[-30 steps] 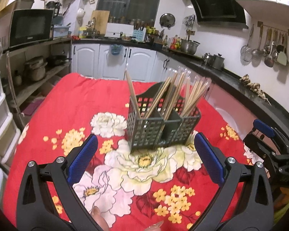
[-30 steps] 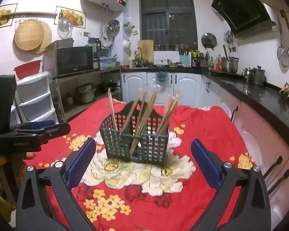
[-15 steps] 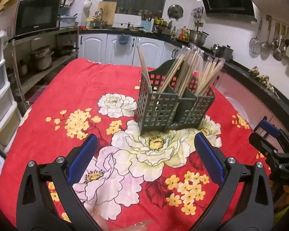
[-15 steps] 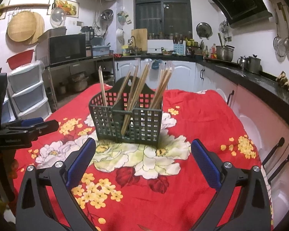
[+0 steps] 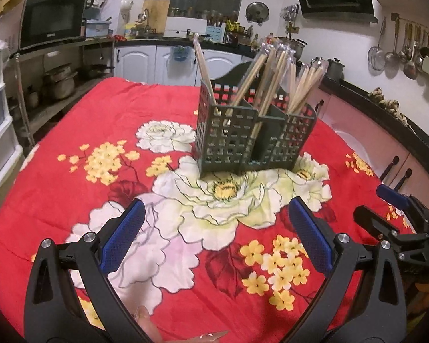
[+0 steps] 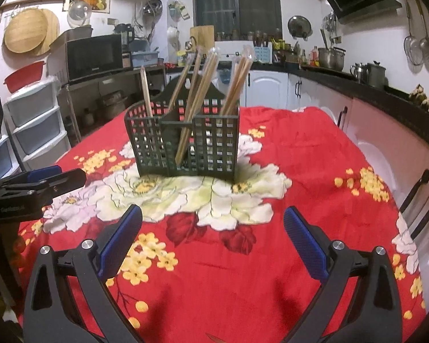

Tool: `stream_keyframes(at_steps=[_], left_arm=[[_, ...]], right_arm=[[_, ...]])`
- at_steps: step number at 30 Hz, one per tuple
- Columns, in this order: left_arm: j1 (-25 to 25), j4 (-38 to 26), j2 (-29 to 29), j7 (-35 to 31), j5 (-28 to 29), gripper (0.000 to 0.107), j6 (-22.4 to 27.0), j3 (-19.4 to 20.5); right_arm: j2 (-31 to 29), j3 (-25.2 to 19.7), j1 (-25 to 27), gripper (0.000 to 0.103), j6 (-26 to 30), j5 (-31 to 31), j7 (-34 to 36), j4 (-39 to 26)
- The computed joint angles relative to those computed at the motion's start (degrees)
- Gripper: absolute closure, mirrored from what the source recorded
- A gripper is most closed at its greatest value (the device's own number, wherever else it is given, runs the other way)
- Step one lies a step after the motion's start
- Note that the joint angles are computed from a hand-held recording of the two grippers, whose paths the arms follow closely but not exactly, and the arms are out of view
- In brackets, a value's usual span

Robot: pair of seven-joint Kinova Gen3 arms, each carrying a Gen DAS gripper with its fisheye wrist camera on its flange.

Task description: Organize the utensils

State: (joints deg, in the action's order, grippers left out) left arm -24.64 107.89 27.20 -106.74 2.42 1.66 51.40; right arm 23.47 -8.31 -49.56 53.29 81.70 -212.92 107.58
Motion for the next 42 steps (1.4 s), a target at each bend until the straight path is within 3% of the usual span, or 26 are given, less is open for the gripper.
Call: stream_keyframes(at_steps=[4, 12, 18, 22, 26, 31, 42], left_arm=[[3.4, 1.7, -1.3, 1.5, -0.3, 0.015, -3.1, -3.7], [1.6, 4.9, -0.9, 6.7, -6.7, 0.015, -9.6, -1.4], [4.0, 6.0, -2.2, 10.4, -10.0, 0.015, -12.7, -4.5], [3.4, 7.4, -2.7, 13.4, -12.9, 0.015, -15.5, -4.4], [6.2, 8.9, -4.5, 15.4, -13.8, 0.015, -19.2, -8.1], [5.1, 10.5, -4.8, 19.8, -18.7, 0.015, -23.0, -7.9], [9.8, 11.3, -6.3, 27.2, -24.2, 0.015, -26.5, -15.1]], right_arm=[[0.5, 0.1, -0.3, 0.007, 0.4, 0.3, -0.8, 0.1], [1.4, -0.2, -1.9, 0.007, 4.7, 4.6, -6.8, 1.7], [2.0, -1.0, -3.0, 0.007, 9.5, 7.2, -9.9, 2.4], [2.8, -1.3, -4.7, 0.007, 14.6, 9.8, -13.1, 3.4], [4.1, -1.5, -6.7, 0.007, 21.4, 12.4, -16.3, 4.2], [5.4, -2.0, -8.0, 0.006, 27.5, 14.0, -19.1, 5.1], [5.9, -2.9, -7.7, 0.006, 29.2, 14.6, -20.0, 5.5]])
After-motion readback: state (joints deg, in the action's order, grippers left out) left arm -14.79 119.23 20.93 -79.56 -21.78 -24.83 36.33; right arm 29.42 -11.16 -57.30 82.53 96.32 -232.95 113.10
